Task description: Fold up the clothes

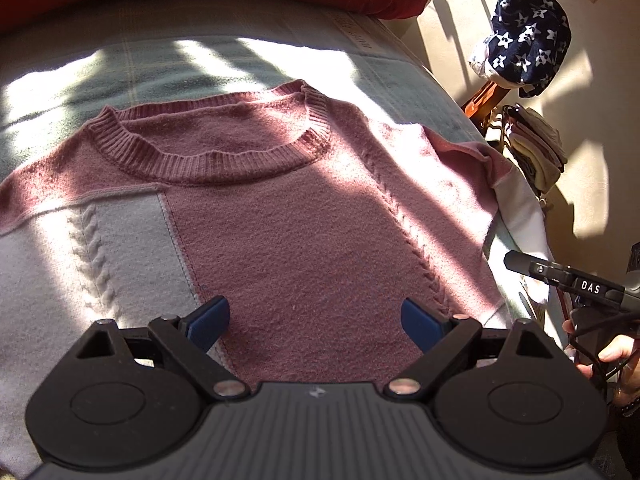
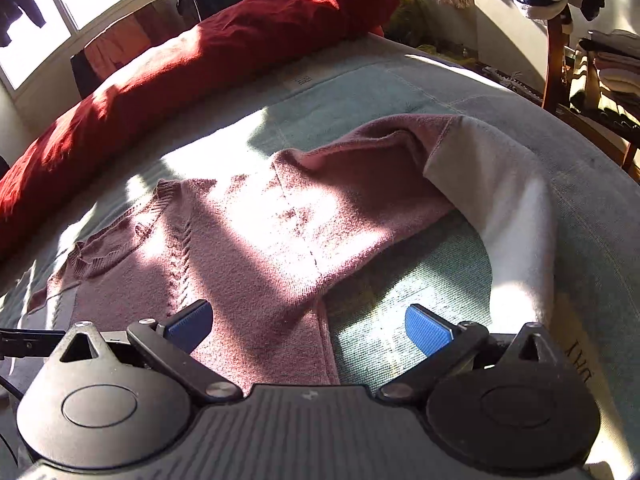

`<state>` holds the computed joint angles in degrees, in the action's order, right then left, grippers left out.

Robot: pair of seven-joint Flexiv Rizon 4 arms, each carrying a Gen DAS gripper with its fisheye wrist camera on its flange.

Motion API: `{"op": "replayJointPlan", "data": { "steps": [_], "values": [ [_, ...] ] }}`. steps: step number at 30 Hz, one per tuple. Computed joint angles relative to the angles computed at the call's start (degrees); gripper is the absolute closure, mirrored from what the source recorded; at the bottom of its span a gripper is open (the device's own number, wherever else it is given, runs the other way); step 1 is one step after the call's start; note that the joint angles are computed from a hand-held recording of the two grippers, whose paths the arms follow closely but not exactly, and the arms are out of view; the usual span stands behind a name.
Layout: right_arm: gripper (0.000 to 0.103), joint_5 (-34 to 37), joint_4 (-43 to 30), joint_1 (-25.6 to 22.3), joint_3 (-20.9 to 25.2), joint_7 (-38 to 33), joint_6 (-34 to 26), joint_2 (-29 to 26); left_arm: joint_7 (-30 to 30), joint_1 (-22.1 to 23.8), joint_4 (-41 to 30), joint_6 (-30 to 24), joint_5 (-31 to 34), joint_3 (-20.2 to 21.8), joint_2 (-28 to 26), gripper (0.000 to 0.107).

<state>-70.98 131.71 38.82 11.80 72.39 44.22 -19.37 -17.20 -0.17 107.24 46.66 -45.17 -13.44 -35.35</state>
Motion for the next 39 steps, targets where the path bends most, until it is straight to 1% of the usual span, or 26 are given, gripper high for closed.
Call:
{"op": "replayJointPlan", "data": {
  "steps": [4,7,10,13,16,19,23,25,30,32,35,38,39],
  "values": [
    [0.000,4.79,0.23,0.58,0.86,-2.04,-1.91,-0.38,1.66,-0.25,1.01,1.12,-0.80,-0.55,0.34,0.015],
    [0.000,9.73,0.88,0.93,1.47,-5.69,-4.43,-0.13,2.10,-0.99,1.86,2.70,-1.27,-0.70,0.75,0.015],
    [0.000,11.07,2.99,0.56,1.38,-8.06,-6.34,1.63,0.10,-2.37,2.26,4.75,-1.06,-0.53,1.05,0.015],
    [0.000,10.52,6.41,-1.64,1.06,-10.50,-5.57,4.14,-2.02,-3.81,2.90,8.28,-1.74,-1.21,1.41,0.015],
    [0.000,7.58,10.46,-4.98,0.24,-12.06,-3.45,7.27,-4.33,-5.21,3.13,11.50,-2.25,-2.24,1.44,0.015],
    [0.000,1.22,14.55,-9.87,-1.36,-12.30,0.78,10.42,-5.98,-6.20,2.97,13.83,-2.86,-3.72,1.19,0.015],
    [0.000,-5.43,17.56,-15.49,-2.27,-13.82,3.99,13.69,-7.35,-7.28,2.17,15.90,-2.76,-5.37,0.31,0.015],
    [0.000,-8.22,18.61,-17.68,-2.32,-13.78,5.72,15.19,-8.10,-7.57,1.53,15.57,-2.17,-5.96,-0.20,0.015],
    [0.000,-18.76,19.19,-20.15,-1.59,-4.83,12.25,17.24,-8.79,-8.58,0.07,14.52,1.06,-6.37,-1.03,0.015],
    [0.000,-21.69,18.03,-19.86,-0.95,-1.30,14.97,16.11,-9.20,-8.92,-0.55,13.56,2.53,-6.24,-1.25,0.014],
    [0.000,-23.05,16.15,-19.09,-0.49,1.94,18.46,12.26,-9.68,-9.34,-1.32,12.72,4.27,-5.98,-1.76,0.014],
    [0.000,-20.86,15.53,-18.39,-0.15,3.29,20.16,8.30,-10.42,-9.48,-1.68,12.59,5.30,-5.90,-2.29,0.014],
    [0.000,-18.59,15.65,-17.78,0.21,2.04,19.45,7.72,-10.54,-9.39,-1.74,12.37,5.51,-5.98,-2.38,0.014]
  ]
}}
